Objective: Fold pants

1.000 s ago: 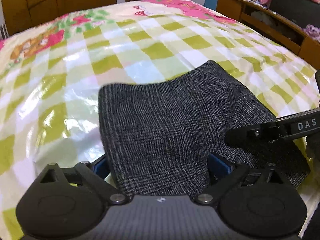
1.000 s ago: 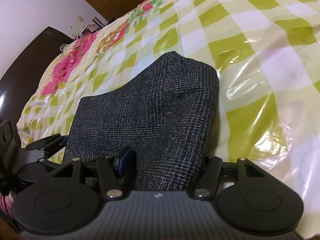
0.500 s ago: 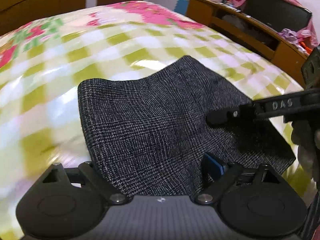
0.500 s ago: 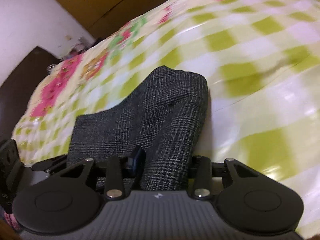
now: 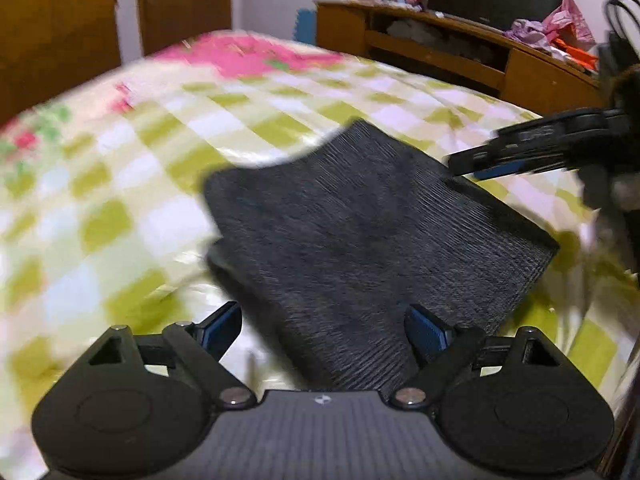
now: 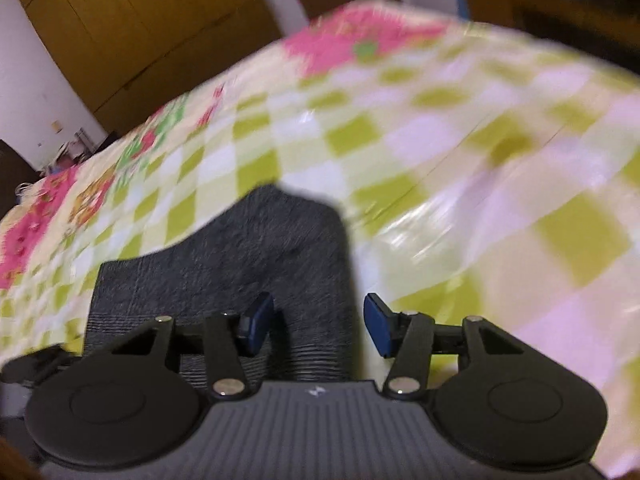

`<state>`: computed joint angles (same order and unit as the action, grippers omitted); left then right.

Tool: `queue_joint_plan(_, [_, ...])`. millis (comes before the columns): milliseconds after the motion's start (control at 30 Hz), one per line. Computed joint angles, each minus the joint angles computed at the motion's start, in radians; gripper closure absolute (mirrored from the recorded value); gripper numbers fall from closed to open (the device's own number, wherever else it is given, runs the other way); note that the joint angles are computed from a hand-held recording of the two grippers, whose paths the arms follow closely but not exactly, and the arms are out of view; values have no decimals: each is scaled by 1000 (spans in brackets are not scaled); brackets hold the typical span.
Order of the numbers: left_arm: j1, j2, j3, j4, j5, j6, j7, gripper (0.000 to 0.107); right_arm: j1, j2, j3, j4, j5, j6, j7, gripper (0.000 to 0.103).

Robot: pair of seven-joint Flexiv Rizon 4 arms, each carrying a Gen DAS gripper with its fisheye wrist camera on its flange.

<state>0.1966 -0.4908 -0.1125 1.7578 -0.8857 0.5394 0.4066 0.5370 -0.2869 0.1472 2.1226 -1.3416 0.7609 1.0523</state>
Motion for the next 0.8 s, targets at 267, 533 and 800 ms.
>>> queue_joint_plan(267, [-90, 60, -72, 110, -423, 201, 212, 7, 5, -39, -17, -72, -79, -28, -126, 52])
queue_joint_plan(533, [-156, -50, -66, 34, -303, 429, -54, 6, -50, -134, -74, -114, -73, 138, -234, 53])
queue_joint_plan(800, [-82, 27, -60, 94, -299, 334, 52, 7, 24, -40, -26, -74, -82, 13, -164, 51])
